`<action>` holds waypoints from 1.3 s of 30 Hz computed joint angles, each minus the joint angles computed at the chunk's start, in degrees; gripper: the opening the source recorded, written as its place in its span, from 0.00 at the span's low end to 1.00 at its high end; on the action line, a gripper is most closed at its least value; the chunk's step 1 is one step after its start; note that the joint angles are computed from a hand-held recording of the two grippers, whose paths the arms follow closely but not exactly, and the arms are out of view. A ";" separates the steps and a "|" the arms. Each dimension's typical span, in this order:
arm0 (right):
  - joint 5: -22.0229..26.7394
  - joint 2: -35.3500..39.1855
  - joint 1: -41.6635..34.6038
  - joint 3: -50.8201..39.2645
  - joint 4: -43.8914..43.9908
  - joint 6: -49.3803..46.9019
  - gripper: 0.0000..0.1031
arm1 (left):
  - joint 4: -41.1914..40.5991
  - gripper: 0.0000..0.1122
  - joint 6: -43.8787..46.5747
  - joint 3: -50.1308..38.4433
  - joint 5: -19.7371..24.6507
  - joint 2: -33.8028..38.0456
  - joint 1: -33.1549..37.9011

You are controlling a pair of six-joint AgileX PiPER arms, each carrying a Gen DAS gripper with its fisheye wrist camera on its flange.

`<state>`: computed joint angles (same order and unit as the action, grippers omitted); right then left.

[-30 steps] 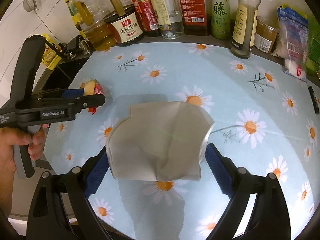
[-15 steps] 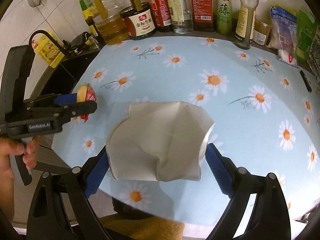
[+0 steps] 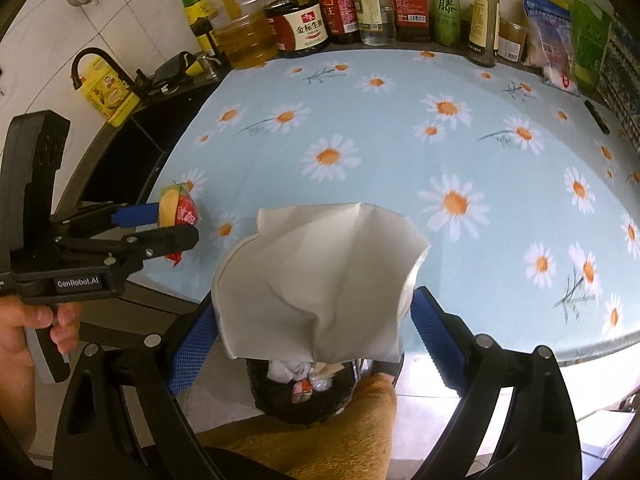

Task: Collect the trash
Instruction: 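Carry the tissue and snack packet down over the black trash bin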

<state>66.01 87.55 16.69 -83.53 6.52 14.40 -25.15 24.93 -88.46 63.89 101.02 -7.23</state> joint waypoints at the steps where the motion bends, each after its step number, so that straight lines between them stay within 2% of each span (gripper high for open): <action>1: -0.21 -0.56 0.80 0.77 -0.20 0.77 0.88 | -0.43 0.57 0.92 1.84 -0.25 -1.06 0.37; 22: -3.62 -5.78 9.39 13.50 2.28 7.83 0.89 | -5.84 0.57 8.96 24.99 -1.79 -12.74 5.30; 33: -6.06 -4.68 11.34 20.34 7.38 5.75 0.89 | -6.03 0.57 9.92 35.10 -5.56 -11.75 7.26; 39: -7.03 -3.75 10.04 23.23 10.61 2.79 0.89 | -6.13 0.57 9.75 39.61 -8.58 -9.53 5.98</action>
